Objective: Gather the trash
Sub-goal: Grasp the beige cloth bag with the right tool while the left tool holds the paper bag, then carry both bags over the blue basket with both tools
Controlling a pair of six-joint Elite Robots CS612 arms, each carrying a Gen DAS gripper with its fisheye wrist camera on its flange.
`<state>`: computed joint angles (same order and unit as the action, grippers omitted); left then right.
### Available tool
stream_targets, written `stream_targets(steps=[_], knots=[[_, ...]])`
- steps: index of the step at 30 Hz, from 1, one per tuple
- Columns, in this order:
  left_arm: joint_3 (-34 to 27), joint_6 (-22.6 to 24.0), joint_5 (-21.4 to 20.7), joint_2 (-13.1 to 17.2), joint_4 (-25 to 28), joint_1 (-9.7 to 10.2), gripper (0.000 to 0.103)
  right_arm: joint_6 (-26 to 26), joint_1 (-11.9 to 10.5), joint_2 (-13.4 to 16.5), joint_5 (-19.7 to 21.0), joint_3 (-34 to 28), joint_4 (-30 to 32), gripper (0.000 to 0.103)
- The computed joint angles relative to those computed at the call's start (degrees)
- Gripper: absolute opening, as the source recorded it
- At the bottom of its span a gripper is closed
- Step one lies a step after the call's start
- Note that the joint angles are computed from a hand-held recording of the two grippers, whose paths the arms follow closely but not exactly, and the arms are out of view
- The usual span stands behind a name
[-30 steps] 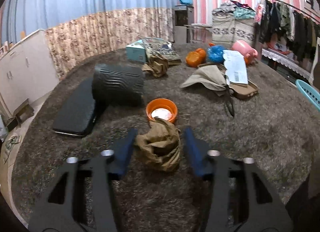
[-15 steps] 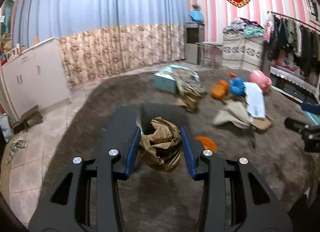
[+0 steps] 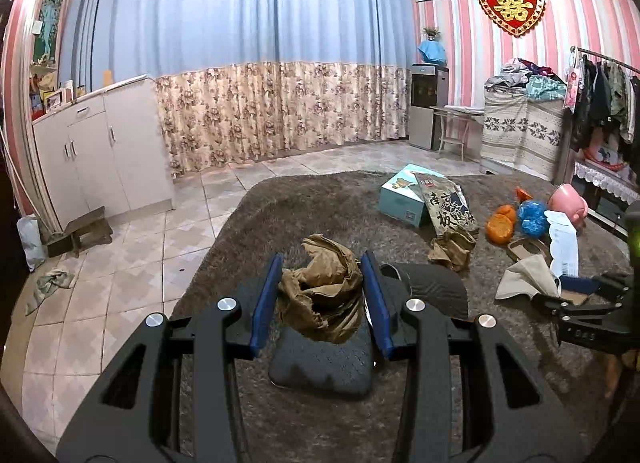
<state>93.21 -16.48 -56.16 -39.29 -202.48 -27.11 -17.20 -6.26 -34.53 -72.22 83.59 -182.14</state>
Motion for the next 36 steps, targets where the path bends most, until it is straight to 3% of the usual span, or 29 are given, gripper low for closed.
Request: stream_targets(steps=[4, 6, 11, 16, 23, 31, 36], knots=[[-0.2, -0.3, 0.0, 0.0, 0.4, -0.03, 0.040, -0.9, 0.1, 0.0, 0.2, 0.5, -1.6, 0.024], [-0.3, -0.4, -0.2, -0.1, 0.4, -0.16, 0.040, -0.8, -0.2, -0.5, 1.0, 1.5, -4.0, 0.022], [-0.2, 1.2, 0.1, -0.5, -1.1, -1.03, 0.040, -0.6, -1.7, -2.9, 4.4, 5.2, -9.2, 0.022], [-0.7, 2.0, -0.5, -1.1, -1.9, -2.46, 0.040, 2.3, -4.7, -6.4, 6.4, 10.9, -15.2, 0.022], [-2.2, 4.3, -2.4, -1.1, -3.9, -5.30, 0.040, 6.5, -9.7, -9.7, 3.7, 16.5, -21.9, 0.022], [-5.3, 5.5, -6.5, -0.3, -3.8, -7.94, 0.040, 11.6, -14.4, -9.9, -1.2, 18.6, -25.8, 0.022], [-8.3, 6.9, -10.4, 0.5, -2.3, -9.27, 0.040, 17.1, -17.0, -9.7, -1.4, 17.7, -26.1, 0.022]])
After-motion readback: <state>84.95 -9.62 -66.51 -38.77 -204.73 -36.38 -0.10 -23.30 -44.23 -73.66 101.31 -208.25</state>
